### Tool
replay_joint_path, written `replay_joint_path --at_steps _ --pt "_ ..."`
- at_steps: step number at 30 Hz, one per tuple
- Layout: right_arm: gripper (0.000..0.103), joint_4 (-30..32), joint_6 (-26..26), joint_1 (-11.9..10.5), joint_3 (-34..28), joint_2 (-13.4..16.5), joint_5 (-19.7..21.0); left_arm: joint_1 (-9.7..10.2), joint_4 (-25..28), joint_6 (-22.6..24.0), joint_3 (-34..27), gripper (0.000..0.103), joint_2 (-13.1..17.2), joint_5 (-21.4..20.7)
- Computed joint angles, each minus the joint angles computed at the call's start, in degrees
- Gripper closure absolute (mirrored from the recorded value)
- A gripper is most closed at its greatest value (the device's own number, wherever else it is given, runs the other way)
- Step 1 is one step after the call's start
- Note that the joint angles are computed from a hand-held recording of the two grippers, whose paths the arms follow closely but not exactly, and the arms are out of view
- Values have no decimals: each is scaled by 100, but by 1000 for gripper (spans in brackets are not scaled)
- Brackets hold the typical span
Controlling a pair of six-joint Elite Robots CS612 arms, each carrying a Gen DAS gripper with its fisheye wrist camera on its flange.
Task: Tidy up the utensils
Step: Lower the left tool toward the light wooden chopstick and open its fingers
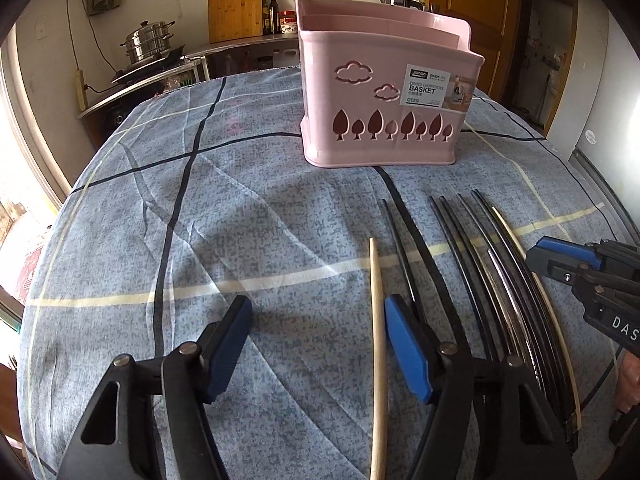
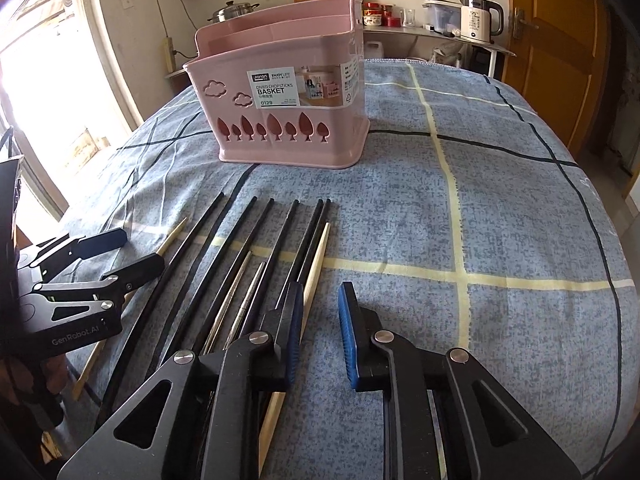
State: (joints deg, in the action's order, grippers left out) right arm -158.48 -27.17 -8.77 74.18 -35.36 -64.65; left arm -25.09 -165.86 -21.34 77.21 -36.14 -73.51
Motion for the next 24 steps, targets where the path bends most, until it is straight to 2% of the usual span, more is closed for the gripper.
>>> replay_joint_path --at_steps 5,11,24 --pt "84 41 48 -3 -35 4 -114 22 107 -48 -84 34 27 39" --pt "84 177 66 0 -53 -15 25 6 160 -67 -125 33 45 138" --pt "84 213 150 96 -260 84 -273 8 272 -173 -255 33 106 166"
